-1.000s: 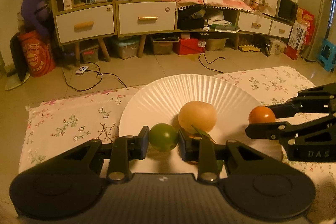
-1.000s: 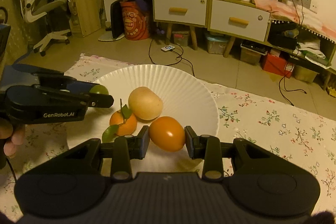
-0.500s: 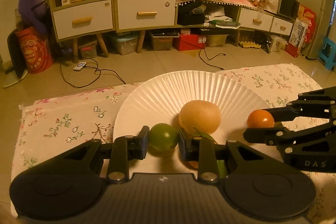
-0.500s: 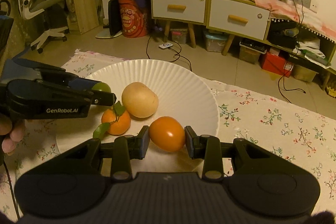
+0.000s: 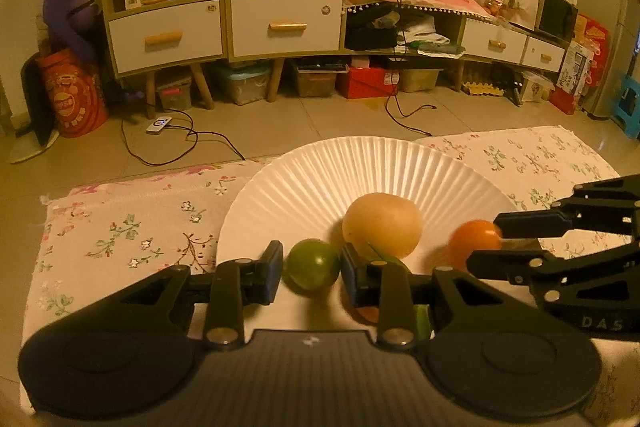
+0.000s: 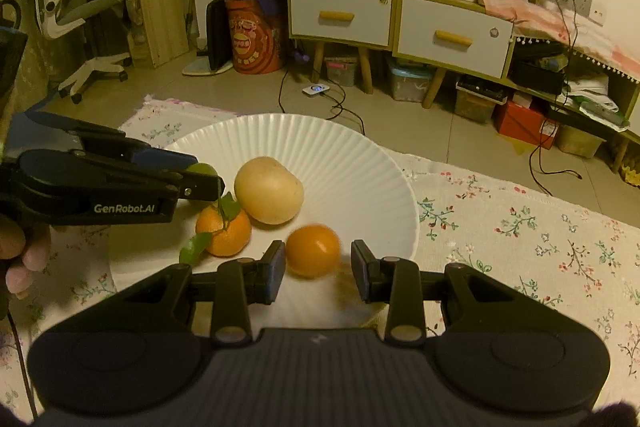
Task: Organize fruits
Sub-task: 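Carry the lime and orange into the white bowl and open both tools, then withdraw both tools from the bowl toward the remaining fruits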
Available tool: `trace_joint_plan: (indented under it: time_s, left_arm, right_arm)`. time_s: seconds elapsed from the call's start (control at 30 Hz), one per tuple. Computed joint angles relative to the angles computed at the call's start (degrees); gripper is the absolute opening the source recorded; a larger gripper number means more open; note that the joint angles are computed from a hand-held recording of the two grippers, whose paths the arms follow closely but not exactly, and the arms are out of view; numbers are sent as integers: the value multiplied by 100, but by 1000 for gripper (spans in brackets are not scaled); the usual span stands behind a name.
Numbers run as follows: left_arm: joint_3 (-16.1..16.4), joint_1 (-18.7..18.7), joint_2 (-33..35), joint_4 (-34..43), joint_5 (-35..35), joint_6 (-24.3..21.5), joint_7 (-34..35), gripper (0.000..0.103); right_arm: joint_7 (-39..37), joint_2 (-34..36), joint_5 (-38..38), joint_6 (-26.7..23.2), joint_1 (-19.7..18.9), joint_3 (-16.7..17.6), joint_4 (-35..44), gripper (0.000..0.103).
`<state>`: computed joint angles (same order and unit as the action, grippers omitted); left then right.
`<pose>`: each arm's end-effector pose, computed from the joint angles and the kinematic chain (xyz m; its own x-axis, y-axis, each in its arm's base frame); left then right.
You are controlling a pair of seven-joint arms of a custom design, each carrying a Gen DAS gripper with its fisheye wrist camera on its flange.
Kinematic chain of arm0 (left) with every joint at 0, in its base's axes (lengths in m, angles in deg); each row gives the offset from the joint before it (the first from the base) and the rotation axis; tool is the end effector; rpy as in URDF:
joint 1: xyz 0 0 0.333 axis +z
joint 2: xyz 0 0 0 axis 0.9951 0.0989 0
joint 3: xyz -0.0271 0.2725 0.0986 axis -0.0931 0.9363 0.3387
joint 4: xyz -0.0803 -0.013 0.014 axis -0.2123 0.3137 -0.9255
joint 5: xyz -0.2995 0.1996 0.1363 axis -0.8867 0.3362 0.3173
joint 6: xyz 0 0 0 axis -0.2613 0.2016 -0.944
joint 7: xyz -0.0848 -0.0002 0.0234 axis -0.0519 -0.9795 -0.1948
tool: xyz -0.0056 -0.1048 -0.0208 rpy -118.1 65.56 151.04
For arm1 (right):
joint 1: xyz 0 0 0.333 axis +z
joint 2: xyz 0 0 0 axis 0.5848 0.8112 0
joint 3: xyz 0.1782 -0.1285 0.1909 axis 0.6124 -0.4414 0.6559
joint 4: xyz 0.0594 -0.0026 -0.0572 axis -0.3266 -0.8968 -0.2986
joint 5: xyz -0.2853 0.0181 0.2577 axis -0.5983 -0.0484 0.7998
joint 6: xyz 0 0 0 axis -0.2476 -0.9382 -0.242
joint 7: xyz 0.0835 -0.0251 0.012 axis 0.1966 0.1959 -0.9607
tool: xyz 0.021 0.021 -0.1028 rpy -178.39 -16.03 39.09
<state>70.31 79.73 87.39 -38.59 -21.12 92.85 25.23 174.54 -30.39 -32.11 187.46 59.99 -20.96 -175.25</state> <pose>0.6629 -0.1383 0.4917 -0.3487 -0.9370 0.0216 -0.6285 0.2166 -0.7471 0.6040 0.3216 0.4905 0.2958 -0.9550 0.0205 -0.6220 -0.2088 -0.7546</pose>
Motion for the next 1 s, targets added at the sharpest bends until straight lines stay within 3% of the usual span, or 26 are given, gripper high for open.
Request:
trace_joint_plan:
  time_s: [0.13,0.2,0.37,0.57,0.7,1.0]
  left_arm:
    - [-58,72,-106,-95,-199,-30,21,45]
    - [-62,79,-204,-189,-252,-24,23,54]
    - [-63,72,-575,-589,-338,17,63,66]
    - [-66,58,-1145,-1173,-629,76,154,81]
    - [-36,2,-1599,-1672,-795,116,215,87]
    - [41,-97,-2328,-2503,-399,207,-217,100]
  right_arm:
    - [109,-125,-27,74,6,-18,-128,42]
    - [213,-203,-87,73,27,-42,-191,47]
    - [594,-429,-346,27,86,-94,-390,70]
    - [1041,-811,-590,5,44,-26,-784,85]
    - [1501,-1065,-947,-8,49,17,-1058,91]
    - [1857,-1449,-1203,-86,-44,243,-1469,97]
